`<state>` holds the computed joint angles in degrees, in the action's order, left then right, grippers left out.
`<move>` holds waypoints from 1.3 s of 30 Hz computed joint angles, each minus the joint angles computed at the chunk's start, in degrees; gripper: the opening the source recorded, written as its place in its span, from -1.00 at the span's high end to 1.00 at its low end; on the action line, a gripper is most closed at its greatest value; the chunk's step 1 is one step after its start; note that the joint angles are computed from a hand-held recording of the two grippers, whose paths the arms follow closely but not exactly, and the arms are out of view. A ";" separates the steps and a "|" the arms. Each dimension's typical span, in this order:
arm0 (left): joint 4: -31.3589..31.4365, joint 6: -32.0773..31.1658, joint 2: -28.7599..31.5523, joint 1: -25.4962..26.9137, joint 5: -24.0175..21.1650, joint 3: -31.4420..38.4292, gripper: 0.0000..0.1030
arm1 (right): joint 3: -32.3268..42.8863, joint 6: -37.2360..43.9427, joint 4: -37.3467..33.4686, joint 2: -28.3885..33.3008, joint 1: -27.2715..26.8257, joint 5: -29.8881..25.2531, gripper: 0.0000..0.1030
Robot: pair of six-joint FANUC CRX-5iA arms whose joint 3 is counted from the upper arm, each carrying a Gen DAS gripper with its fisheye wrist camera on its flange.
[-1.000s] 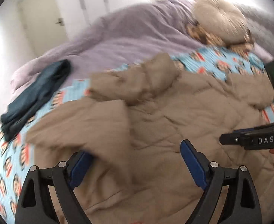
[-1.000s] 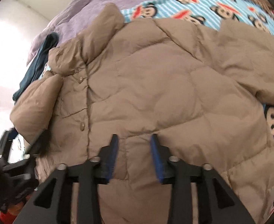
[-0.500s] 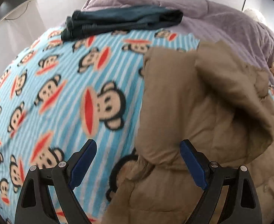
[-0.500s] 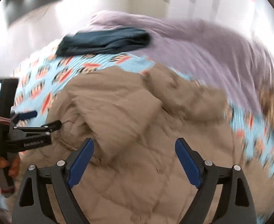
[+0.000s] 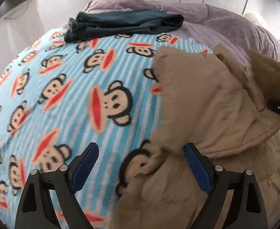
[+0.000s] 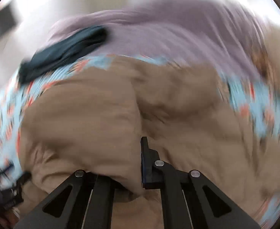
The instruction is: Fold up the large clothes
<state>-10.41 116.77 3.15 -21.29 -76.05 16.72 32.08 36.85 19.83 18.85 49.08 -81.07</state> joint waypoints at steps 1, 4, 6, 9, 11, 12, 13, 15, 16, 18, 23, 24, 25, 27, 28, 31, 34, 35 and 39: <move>-1.17 -0.93 0.06 -0.64 -1.26 0.50 -0.78 | -2.00 -2.01 -2.25 -1.71 -1.30 0.61 0.86; -3.63 -3.64 0.81 -2.45 -4.00 1.22 -0.78 | -6.19 -6.38 -8.63 -5.10 -4.52 2.09 0.86; -3.00 -4.05 1.69 -2.67 -4.07 1.55 -0.78 | -9.10 -8.94 -13.01 -7.44 -6.45 5.15 0.86; -4.40 -1.93 3.35 -3.79 -2.17 3.79 -0.78 | -11.41 -10.80 -15.69 -9.22 -7.45 7.80 0.86; -9.16 1.47 4.86 -4.96 -3.10 6.93 -0.78 | -12.07 -11.01 -15.58 -9.79 -7.16 8.55 0.86; -9.66 3.39 4.76 -4.12 -2.80 6.95 -0.78 | -12.20 -10.91 -15.95 -9.94 -7.24 8.90 0.86; -8.42 4.23 4.25 -2.77 -1.96 5.99 -0.78 | -12.41 -10.98 -16.54 -10.22 -7.33 9.37 0.86; -2.66 4.13 2.65 1.47 0.86 2.14 -0.79 | -13.21 -12.38 -18.97 -10.77 -7.61 11.46 0.86; -0.48 3.37 2.19 3.01 1.48 0.74 -0.79 | -13.43 -12.77 -19.78 -10.65 -7.40 12.08 0.86; -0.41 1.72 2.06 3.27 0.76 0.50 -0.79 | -13.14 -12.72 -19.46 -9.68 -6.16 12.19 0.86; -3.49 -5.28 2.32 1.85 -5.31 3.50 -0.79 | -15.23 -13.39 -18.37 -10.01 -5.82 14.31 0.86; -3.11 -5.81 1.84 2.26 -6.13 3.48 -0.79 | -15.73 -13.03 -19.52 -10.55 -6.57 15.07 0.84; -2.94 -5.68 1.14 2.49 -7.12 3.51 -0.79 | -16.09 -12.78 -20.00 -11.04 -6.90 15.31 0.83; -3.13 -5.26 0.39 2.96 -7.86 4.51 -0.79 | -15.65 -11.60 -20.76 -11.60 -7.21 13.58 0.46; -3.31 -5.21 0.58 3.18 -7.48 5.80 -0.78 | -15.27 -11.77 -20.44 -11.64 -6.76 12.59 0.27; -2.54 -5.69 2.59 3.62 -5.34 9.44 -0.78 | -15.59 -11.48 -19.13 -13.38 -6.55 10.80 -0.27; 0.31 -8.24 5.83 3.94 -1.33 12.45 -0.57 | -16.21 -13.96 -15.50 -15.04 -5.91 7.53 -0.27; 0.22 -9.38 7.77 3.47 -1.04 14.46 -0.50 | -16.71 -15.61 -13.23 -15.78 -5.47 6.14 -0.25; -1.36 -10.85 13.42 1.56 -0.88 19.20 -0.50 | -17.69 -17.46 -5.29 -17.64 -3.32 4.46 0.53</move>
<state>-11.77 105.92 16.56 -19.72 -76.94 35.92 14.38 19.39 14.54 1.21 45.77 -76.62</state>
